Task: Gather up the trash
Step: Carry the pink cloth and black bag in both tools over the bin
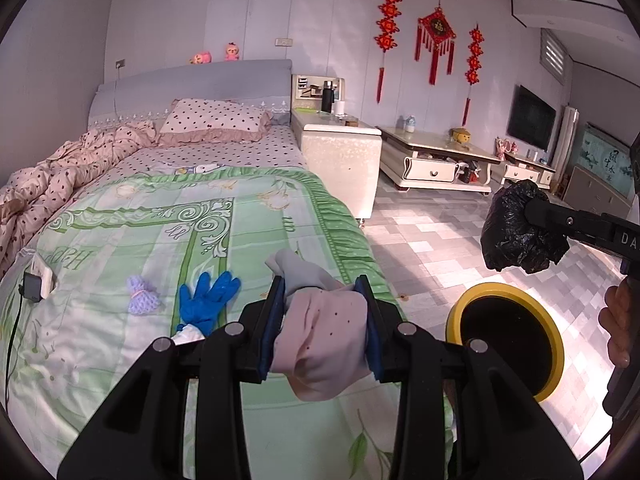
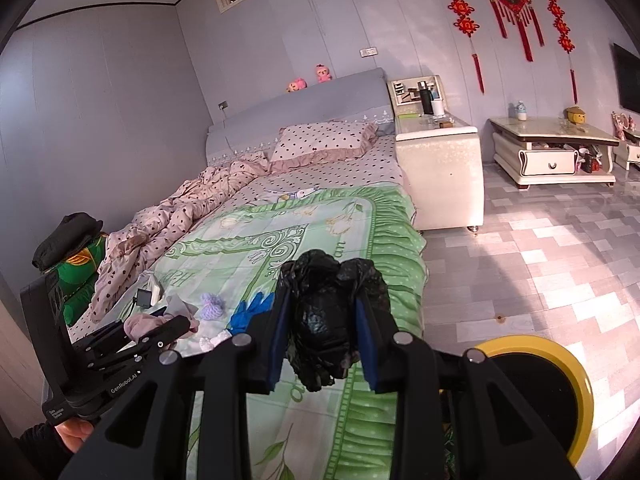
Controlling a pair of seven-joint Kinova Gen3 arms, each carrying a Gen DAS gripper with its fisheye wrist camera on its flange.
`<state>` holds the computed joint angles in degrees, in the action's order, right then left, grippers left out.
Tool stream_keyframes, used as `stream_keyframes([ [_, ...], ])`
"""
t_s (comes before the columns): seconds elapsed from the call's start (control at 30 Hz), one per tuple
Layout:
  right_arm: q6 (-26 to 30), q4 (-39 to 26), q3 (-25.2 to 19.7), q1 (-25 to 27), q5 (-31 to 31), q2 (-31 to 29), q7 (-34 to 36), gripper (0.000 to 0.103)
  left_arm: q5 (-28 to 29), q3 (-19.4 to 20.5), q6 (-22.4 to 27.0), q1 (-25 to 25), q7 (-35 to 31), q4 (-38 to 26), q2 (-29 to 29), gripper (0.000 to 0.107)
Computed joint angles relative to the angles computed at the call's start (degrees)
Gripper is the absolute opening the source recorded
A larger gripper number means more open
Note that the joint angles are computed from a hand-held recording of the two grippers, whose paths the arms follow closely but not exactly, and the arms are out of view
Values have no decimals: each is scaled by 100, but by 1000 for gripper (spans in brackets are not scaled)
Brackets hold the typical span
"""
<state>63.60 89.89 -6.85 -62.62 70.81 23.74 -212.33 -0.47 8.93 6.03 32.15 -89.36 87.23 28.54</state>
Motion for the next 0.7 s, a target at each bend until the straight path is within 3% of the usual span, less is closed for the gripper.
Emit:
stream_keyframes([
  [0.27,733,703,-258,-152,17,-446,-679,29,-111,-60,359,599,47,-635,210,34],
  [0.7,1454,1591,-768,5,-309,-827,-1709,29,-99,363,1347,1015,-310,-2168,1152,34],
])
